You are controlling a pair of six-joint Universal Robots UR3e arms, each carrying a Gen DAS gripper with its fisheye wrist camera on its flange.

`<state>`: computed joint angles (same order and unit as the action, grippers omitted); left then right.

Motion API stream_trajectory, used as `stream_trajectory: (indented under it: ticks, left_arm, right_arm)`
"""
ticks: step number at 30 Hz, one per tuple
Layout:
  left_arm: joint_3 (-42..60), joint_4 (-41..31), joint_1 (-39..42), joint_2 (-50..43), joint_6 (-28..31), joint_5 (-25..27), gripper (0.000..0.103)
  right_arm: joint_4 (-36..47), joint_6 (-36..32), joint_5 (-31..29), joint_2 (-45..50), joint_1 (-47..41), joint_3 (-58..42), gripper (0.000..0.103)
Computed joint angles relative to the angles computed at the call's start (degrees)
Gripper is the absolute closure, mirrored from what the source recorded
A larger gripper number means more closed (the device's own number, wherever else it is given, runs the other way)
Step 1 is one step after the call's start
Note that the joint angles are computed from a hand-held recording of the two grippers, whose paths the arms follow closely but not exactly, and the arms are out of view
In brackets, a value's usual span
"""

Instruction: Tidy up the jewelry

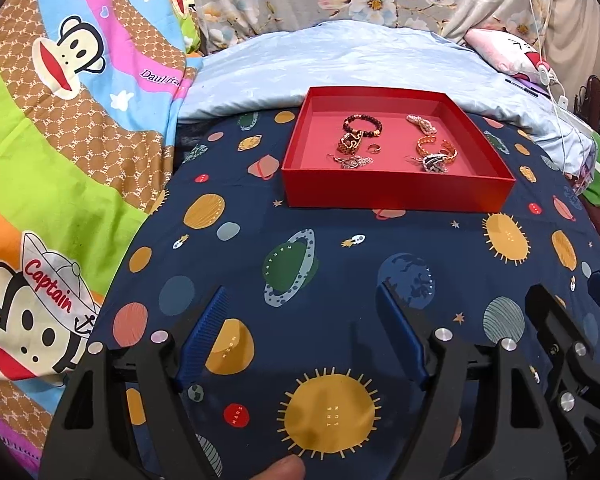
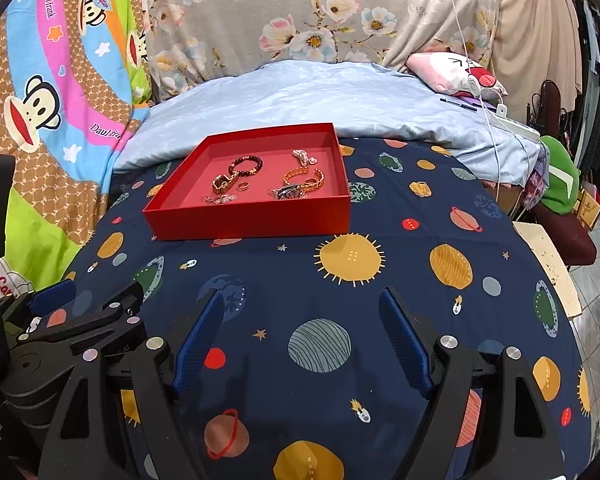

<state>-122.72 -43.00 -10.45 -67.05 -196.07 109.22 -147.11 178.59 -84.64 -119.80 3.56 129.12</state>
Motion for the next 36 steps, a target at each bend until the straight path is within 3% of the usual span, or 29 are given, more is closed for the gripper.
stream_trajectory:
  ticks: [5, 36]
  left_arm:
    - [-0.12, -0.52, -0.21, 0.37, -0.57, 1.10, 0.023]
    - [-0.19, -1.25, -1.07, 0.51, -2.17, 2.79, 0.023]
  right_arm:
    - [0.40, 0.31, 0.00, -0.89, 0.30, 0.53, 0.025]
    - [0.38, 2.10, -0.13, -0.45, 1.30, 0.61, 0.025]
